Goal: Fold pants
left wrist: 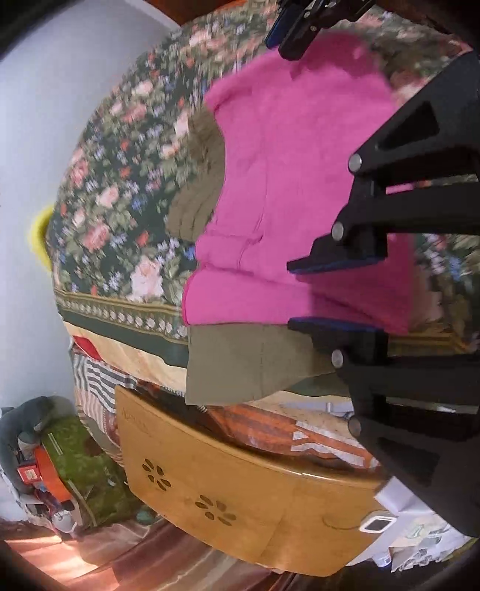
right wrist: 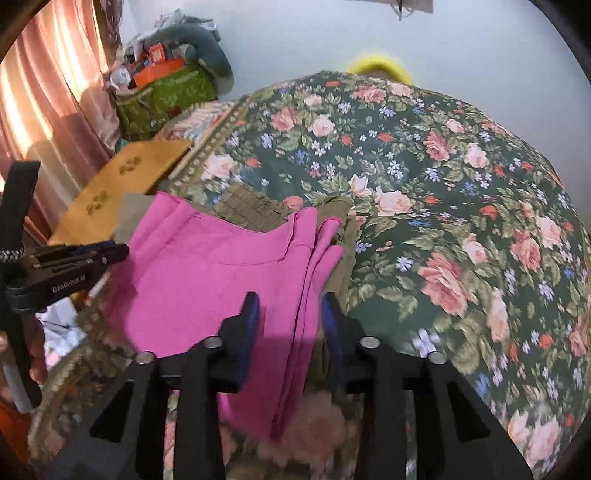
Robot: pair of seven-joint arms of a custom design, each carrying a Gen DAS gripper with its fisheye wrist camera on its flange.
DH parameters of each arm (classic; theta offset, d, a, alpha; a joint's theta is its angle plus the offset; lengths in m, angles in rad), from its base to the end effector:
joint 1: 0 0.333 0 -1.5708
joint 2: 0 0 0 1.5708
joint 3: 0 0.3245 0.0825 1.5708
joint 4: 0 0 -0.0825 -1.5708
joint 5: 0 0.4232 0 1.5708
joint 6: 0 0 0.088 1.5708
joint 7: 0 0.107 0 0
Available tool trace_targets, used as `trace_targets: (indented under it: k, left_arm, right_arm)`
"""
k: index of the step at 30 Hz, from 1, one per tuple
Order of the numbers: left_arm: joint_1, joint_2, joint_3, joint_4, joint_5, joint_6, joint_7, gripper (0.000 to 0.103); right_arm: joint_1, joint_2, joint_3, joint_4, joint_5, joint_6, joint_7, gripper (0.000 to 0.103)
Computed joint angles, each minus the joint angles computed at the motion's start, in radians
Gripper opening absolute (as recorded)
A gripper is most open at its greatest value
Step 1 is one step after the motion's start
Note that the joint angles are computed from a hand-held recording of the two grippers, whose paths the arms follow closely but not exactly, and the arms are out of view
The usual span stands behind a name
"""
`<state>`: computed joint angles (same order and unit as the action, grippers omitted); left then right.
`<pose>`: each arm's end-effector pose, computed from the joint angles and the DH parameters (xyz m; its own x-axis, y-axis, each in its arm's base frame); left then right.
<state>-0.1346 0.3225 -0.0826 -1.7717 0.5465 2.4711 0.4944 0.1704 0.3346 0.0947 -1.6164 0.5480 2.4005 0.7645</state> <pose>0.6939 -0.1494 0.4079 0.4692 -0.8820 0.0440 -0.7487 -0.4237 -0.5098 0.7095 0.1880 0.4759 0.6933 -0.7106 -0.1199 -0.6245 -0.5094 -0.5921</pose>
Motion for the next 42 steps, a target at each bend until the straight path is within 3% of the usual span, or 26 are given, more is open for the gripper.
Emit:
trace_targets:
  k: [4, 8, 13, 16, 19, 24, 26, 29, 34, 35, 37, 40, 42]
  left_arm:
    - [-0.044, -0.108, 0.002, -0.065, 0.119, -0.015, -0.087, 0.036]
    - [-0.069, -0.247, -0.038, -0.129, 0.247, -0.044, -0.186, 0.037]
    - [-0.091, -0.413, -0.139, -0.196, 0.445, -0.105, -0.328, 0.041]
    - [-0.108, -0.495, -0.215, -0.229, 0.540, -0.187, -0.417, 0.045]
    - [-0.134, -0.572, -0.288, -0.263, 0.594, -0.260, -0.494, 0.045]
    - [-0.173, -0.653, -0.393, -0.290, 0.647, -0.382, -0.589, 0.045]
    - [-0.188, -0.663, -0.446, -0.282, 0.669, -0.474, -0.612, 0.045]
    - [-0.217, -0.673, -0.482, -0.275, 0.687, -0.545, -0.641, 0.054]
    - [-0.256, -0.658, -0.519, -0.249, 0.707, -0.636, -0.663, 0.074]
    - [-0.262, -0.646, -0.528, -0.238, 0.713, -0.663, -0.659, 0.078]
    - [-0.279, -0.627, -0.537, -0.223, 0.730, -0.707, -0.657, 0.096]
    - [-0.308, -0.622, -0.525, -0.219, 0.742, -0.712, -0.675, 0.102]
    - [-0.317, -0.619, -0.514, -0.219, 0.742, -0.712, -0.681, 0.103]
  right_arm:
    - [-0.046, -0.097, 0.016, -0.064, 0.131, -0.026, -0.096, 0.037]
    - [-0.065, -0.263, -0.004, -0.184, 0.326, -0.027, -0.276, 0.037]
    - [-0.040, -0.474, -0.096, -0.322, 0.531, -0.106, -0.410, 0.036]
    - [-0.015, -0.622, -0.160, -0.434, 0.641, -0.147, -0.478, 0.036]
    - [0.008, -0.754, -0.213, -0.534, 0.688, -0.164, -0.538, 0.036]
    - [0.048, -0.951, -0.262, -0.676, 0.731, -0.111, -0.642, 0.036]
    - [0.060, -1.013, -0.282, -0.719, 0.731, -0.108, -0.652, 0.036]
    - [0.069, -1.048, -0.302, -0.744, 0.715, -0.108, -0.639, 0.038]
    - [0.086, -1.080, -0.320, -0.776, 0.742, -0.049, -0.665, 0.083]
    - [0.090, -1.083, -0.322, -0.778, 0.750, -0.036, -0.670, 0.085]
    - [0.093, -1.089, -0.322, -0.779, 0.744, -0.024, -0.665, 0.090]
    - [0.096, -1.103, -0.319, -0.788, 0.741, 0.008, -0.663, 0.103]
    - [0.100, -1.122, -0.321, -0.804, 0.748, 0.036, -0.674, 0.103]
